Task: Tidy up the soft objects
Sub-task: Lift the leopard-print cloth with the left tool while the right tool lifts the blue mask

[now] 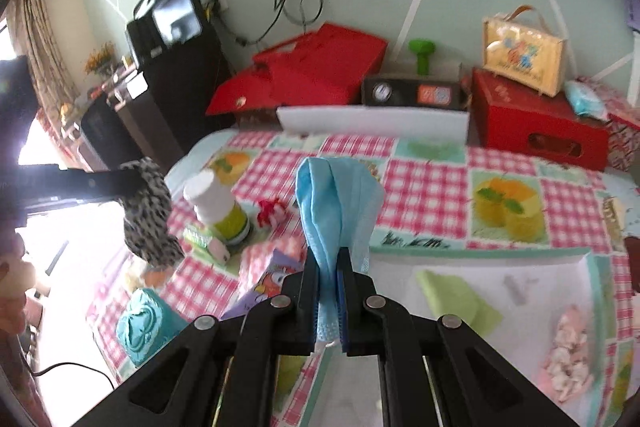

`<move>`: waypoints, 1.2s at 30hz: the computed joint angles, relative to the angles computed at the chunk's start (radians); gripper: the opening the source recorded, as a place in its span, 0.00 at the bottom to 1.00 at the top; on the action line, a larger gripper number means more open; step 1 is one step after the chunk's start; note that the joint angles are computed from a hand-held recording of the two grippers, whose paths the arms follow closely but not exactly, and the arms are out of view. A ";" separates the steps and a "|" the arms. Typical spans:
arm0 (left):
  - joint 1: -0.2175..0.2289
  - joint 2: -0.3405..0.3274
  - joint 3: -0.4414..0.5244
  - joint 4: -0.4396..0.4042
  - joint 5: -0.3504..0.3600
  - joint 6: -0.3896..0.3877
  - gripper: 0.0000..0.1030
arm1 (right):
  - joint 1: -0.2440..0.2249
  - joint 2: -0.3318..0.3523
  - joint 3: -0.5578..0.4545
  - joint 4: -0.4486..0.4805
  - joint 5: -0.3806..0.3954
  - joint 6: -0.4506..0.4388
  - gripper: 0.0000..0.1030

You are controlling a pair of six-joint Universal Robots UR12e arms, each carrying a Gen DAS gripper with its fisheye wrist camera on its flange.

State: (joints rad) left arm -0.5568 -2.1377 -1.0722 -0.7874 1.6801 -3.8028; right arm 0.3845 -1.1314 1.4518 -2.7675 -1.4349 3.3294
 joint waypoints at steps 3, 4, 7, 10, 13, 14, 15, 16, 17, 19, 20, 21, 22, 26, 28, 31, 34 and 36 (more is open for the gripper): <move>-0.008 -0.003 0.004 0.052 0.024 -0.003 0.14 | -0.008 -0.026 0.027 -0.037 -0.039 0.010 0.08; -0.011 -0.006 0.009 0.066 0.028 0.000 0.14 | -0.011 -0.035 0.035 -0.041 -0.050 0.014 0.08; -0.023 -0.021 0.027 0.097 0.040 0.015 0.14 | -0.021 -0.061 0.061 -0.052 -0.092 0.036 0.08; -0.029 -0.045 0.062 0.093 0.021 0.026 0.14 | -0.035 -0.086 0.090 -0.062 -0.132 0.068 0.08; -0.038 -0.072 0.100 0.084 0.004 0.042 0.14 | -0.051 -0.106 0.113 -0.061 -0.168 0.100 0.08; -0.040 -0.080 0.110 0.082 0.001 0.046 0.14 | -0.054 -0.111 0.119 -0.060 -0.182 0.106 0.08; -0.044 -0.091 0.126 0.078 -0.005 0.053 0.14 | -0.059 -0.119 0.128 -0.059 -0.199 0.115 0.08; -0.046 -0.102 0.142 0.072 -0.013 0.058 0.14 | -0.064 -0.124 0.135 -0.061 -0.206 0.123 0.08; -0.049 -0.114 0.158 0.067 -0.021 0.062 0.14 | -0.069 -0.130 0.142 -0.063 -0.212 0.132 0.08; -0.054 -0.132 0.183 0.057 -0.032 0.065 0.14 | -0.080 -0.142 0.159 -0.068 -0.231 0.152 0.08; -0.055 -0.142 0.198 0.053 -0.038 0.065 0.14 | -0.084 -0.147 0.165 -0.069 -0.236 0.160 0.08; -0.058 -0.153 0.213 0.047 -0.041 0.065 0.14 | -0.089 -0.152 0.173 -0.069 -0.240 0.170 0.08; -0.060 -0.164 0.226 0.042 -0.045 0.064 0.14 | -0.095 -0.157 0.180 -0.066 -0.245 0.182 0.08; -0.064 -0.203 0.279 0.015 -0.069 0.063 0.14 | -0.108 -0.168 0.197 -0.054 -0.267 0.203 0.08; -0.066 -0.220 0.301 0.005 -0.077 0.059 0.14 | -0.115 -0.171 0.203 -0.044 -0.271 0.216 0.08; -0.071 -0.247 0.337 -0.014 -0.081 0.053 0.14 | -0.124 -0.173 0.208 -0.027 -0.283 0.235 0.08; -0.074 -0.268 0.361 -0.043 -0.102 0.051 0.14 | -0.130 -0.172 0.210 -0.009 -0.287 0.248 0.08; -0.074 -0.277 0.369 -0.049 -0.124 0.054 0.14 | -0.130 -0.169 0.206 0.011 -0.296 0.252 0.08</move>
